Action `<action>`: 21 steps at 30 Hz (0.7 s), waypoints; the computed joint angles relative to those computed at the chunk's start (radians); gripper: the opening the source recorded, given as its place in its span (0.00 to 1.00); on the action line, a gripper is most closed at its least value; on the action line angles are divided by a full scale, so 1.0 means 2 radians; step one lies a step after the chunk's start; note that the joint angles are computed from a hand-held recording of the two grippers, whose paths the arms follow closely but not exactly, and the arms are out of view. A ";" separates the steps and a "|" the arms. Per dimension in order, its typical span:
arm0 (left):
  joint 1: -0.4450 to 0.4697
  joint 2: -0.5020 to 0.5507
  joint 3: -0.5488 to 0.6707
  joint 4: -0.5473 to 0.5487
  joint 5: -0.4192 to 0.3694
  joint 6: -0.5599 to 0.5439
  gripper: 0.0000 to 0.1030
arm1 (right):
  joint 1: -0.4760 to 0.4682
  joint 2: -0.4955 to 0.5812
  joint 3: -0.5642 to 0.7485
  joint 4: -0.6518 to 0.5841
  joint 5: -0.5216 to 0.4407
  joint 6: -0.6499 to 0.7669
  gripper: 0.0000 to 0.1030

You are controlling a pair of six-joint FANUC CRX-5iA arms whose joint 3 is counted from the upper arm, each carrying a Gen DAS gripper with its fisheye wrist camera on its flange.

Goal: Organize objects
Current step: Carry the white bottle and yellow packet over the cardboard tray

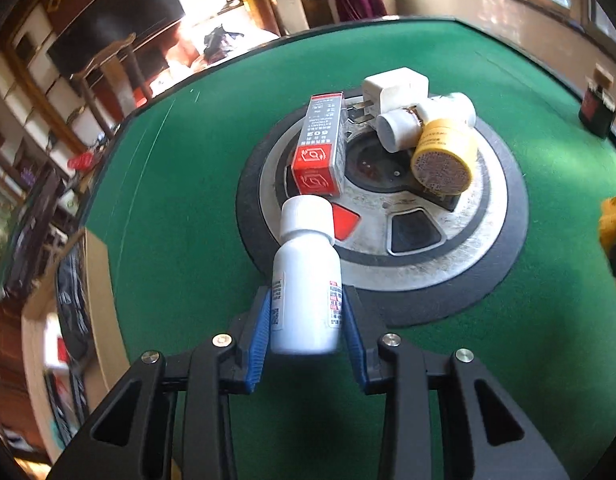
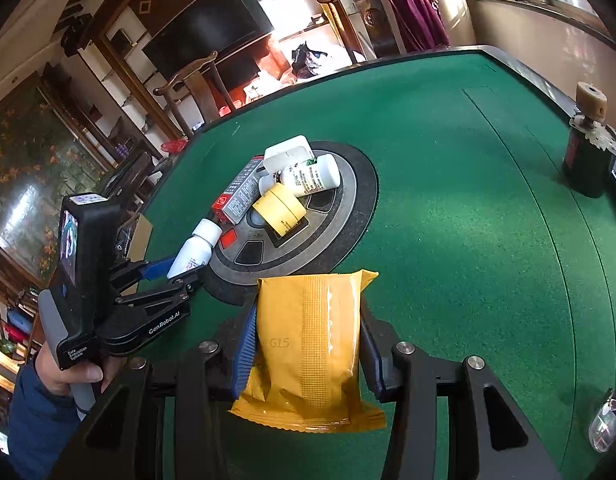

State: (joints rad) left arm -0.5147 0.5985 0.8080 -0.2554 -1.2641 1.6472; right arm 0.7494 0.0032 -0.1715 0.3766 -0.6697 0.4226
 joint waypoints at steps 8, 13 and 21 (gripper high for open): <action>-0.012 -0.108 -0.171 -0.018 0.127 0.114 0.32 | 0.003 0.006 0.001 0.008 -0.005 -0.001 0.47; -0.018 -0.161 -0.231 -0.052 0.185 0.174 0.32 | 0.006 0.014 0.008 0.007 -0.013 0.007 0.47; -0.039 -0.188 -0.253 -0.119 0.219 0.227 0.32 | 0.014 0.018 0.009 0.015 -0.015 0.009 0.47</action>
